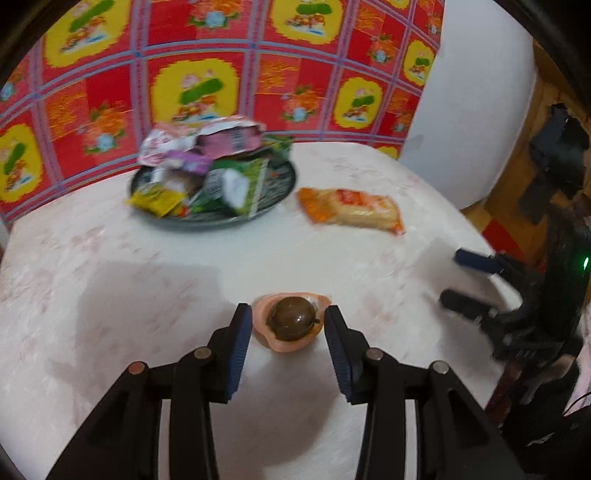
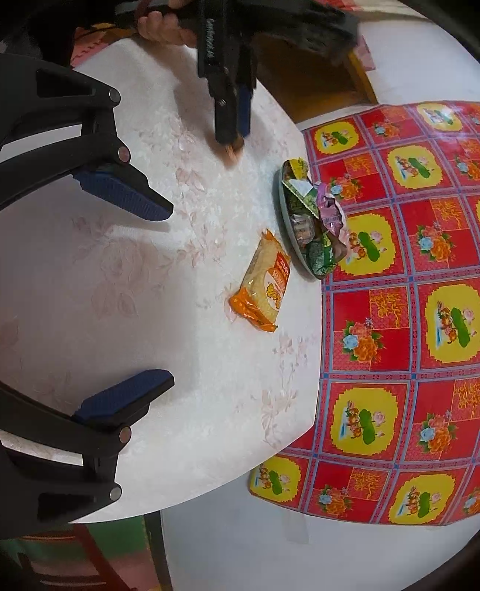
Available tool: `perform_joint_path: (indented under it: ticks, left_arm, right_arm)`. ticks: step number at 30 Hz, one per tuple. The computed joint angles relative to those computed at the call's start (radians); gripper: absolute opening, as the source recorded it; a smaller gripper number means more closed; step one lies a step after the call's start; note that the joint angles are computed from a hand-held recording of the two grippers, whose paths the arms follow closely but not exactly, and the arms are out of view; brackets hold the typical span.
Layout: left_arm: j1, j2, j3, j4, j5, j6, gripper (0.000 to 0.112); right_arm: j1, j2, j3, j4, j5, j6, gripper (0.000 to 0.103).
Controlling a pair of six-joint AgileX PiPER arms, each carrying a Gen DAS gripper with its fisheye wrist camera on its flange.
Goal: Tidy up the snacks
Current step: 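Grasp the brown egg in its pink wrapper with the left gripper, then grasp the orange biscuit pack with the right gripper while the left gripper holds the egg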
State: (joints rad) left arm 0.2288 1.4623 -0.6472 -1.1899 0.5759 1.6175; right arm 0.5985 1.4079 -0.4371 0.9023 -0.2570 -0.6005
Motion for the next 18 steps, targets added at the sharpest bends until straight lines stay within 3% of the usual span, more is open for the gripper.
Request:
perform_joint_path:
  ticks: [5, 7, 10, 11, 13, 14, 18]
  left_arm:
    - [0.031, -0.034, 0.089, -0.24, -0.081, 0.287, 0.043]
    - [0.09, -0.031, 0.087, -0.242, 0.014, 0.325, 0.043]
    - [0.144, -0.013, 0.065, -0.218, 0.084, 0.304, 0.043]
    - [0.153, -0.004, 0.054, -0.199, 0.099, 0.281, 0.043]
    - [0.178, 0.013, 0.031, -0.158, 0.15, 0.24, 0.043]
    - [0.18, 0.015, 0.028, -0.154, 0.158, 0.235, 0.043]
    - [0.175, 0.012, 0.032, -0.148, 0.156, 0.234, 0.043]
  right_arm:
    - [0.029, 0.004, -0.014, 0.158, -0.023, -0.134, 0.081]
    - [0.035, -0.027, -0.001, 0.048, -0.031, -0.004, 0.069]
    - [0.064, -0.108, 0.003, -0.095, -0.047, 0.061, 0.067]
    - [0.077, -0.12, -0.015, -0.079, -0.046, 0.003, 0.065]
    - [0.09, -0.099, -0.081, 0.026, -0.031, -0.194, 0.041]
    - [0.08, -0.067, -0.127, 0.08, -0.008, -0.294, 0.034]
    - [0.006, 0.093, -0.313, 0.389, 0.113, -0.694, 0.033]
